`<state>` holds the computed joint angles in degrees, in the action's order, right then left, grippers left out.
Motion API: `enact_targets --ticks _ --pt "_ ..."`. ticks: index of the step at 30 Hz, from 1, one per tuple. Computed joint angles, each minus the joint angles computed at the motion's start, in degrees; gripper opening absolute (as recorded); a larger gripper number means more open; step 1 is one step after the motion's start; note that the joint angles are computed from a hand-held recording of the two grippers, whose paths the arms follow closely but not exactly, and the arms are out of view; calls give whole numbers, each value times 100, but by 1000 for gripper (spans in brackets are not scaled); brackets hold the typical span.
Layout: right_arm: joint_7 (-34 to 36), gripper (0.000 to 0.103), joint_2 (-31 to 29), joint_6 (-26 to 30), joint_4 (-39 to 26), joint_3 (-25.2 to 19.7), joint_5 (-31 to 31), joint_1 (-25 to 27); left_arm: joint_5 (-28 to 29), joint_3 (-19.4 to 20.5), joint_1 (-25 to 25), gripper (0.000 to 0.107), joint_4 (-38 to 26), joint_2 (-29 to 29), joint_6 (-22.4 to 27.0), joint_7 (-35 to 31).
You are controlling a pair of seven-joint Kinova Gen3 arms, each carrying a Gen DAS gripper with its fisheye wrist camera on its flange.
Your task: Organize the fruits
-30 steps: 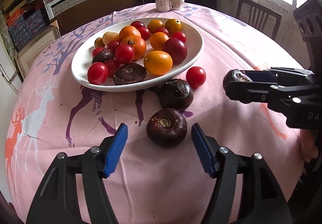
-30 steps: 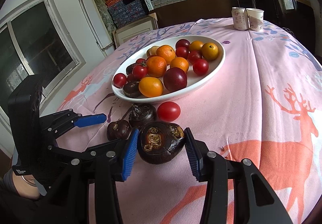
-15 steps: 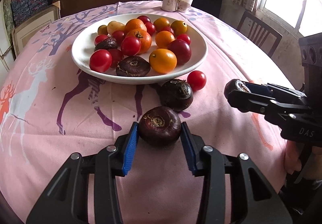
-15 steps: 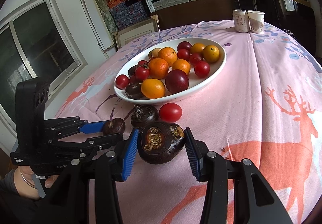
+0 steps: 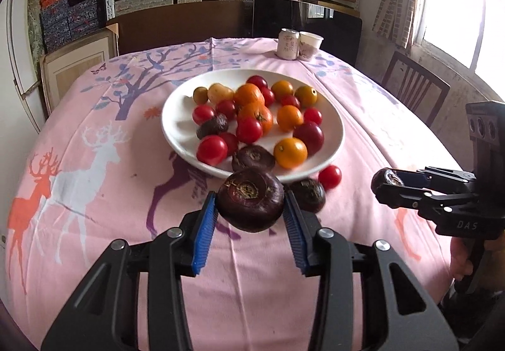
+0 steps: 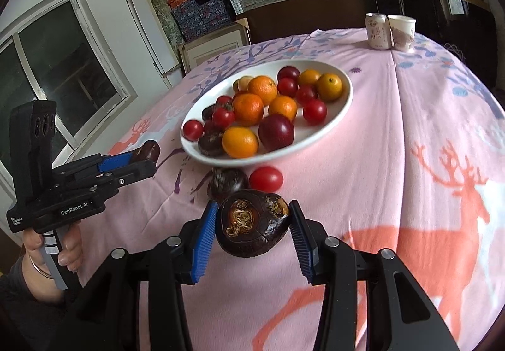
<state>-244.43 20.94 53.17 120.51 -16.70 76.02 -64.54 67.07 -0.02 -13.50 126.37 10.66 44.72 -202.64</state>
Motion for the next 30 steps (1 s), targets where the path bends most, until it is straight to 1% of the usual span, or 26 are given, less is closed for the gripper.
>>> enact_targets --ticks 1,2,3,4,5,7,9,10,11,12,13,14,16,17,19,20,22,23,24,25,26,28,29,30 --pt "233 46 -89 -74 -48 31 10 162 63 109 40 41 -123 10 -80 127" --pt "466 46 -149 -99 -104 -45 55 412 198 121 186 41 -208 12 -228 171" --pt "699 46 -199 -144 -173 -41 21 593 271 227 299 41 -320 26 -454 290" --pt "932 46 -250 -282 -253 62 -16 763 258 253 468 41 -475 76 -625 495" --pt "1132 46 -304 -471 -318 270 -68 845 220 174 712 41 -632 137 -768 728" --pt "1415 46 -310 -688 -457 434 -104 1121 100 -1 1243 41 -964 338 -1143 1194" --pt "1593 48 -260 -1027 -572 572 -24 1420 -55 -356 1774 42 -1295 595 -1281 1658" --pt "1715 49 -221 -1152 -640 572 -41 1589 -101 -580 2026 52 -1431 709 -1254 1795" --pt "1757 52 -179 -1184 -689 615 -70 1651 -56 -699 2173 60 -1472 751 -1317 1840" --pt "1705 55 -158 -1123 -702 682 -86 1607 82 -735 2213 73 -1452 757 -1403 1791" --pt "1560 57 -159 -1010 -673 792 -72 1456 288 -724 2147 76 -1385 737 -1396 1648" --pt "1335 57 -199 -989 -574 796 35 1399 486 -647 1975 76 -1291 714 -1296 1415" --pt "1164 57 -235 -874 -456 623 78 1401 658 -226 1459 76 -1040 628 -1289 949" --pt "1156 57 -224 -676 -427 557 -9 1306 674 39 1195 76 -864 522 -1404 716" --pt "861 57 -240 -378 -261 270 18 1199 644 500 664 76 -503 313 -1396 250" --pt "628 57 -249 -295 -143 249 66 1059 546 698 398 76 -303 207 -1336 17" --pt "162 58 -242 -142 90 367 80 642 376 1159 -133 76 77 65 -1290 -449" --pt "-71 58 -190 3 178 293 55 526 344 1397 -345 76 267 0 -1353 -682" --pt "-304 58 -125 128 253 212 39 420 355 1566 -452 76 446 -46 -1449 -915" --pt "-523 58 -70 210 322 74 47 420 455 1653 -453 76 597 -73 -1561 -1148" --pt "-719 58 -14 222 378 40 36 370 649 1664 -347 76 732 -93 -1706 -1381" --pt "-1080 58 82 151 460 7 44 320 1115 1456 130 76 855 -16 -2000 -1754" --pt "-1313 58 77 112 531 -45 148 336 1305 1294 396 76 840 77 -2075 -1800" --pt "-1452 58 81 166 561 -10 190 247 1408 1120 625 75 827 127 -2058 -1754"
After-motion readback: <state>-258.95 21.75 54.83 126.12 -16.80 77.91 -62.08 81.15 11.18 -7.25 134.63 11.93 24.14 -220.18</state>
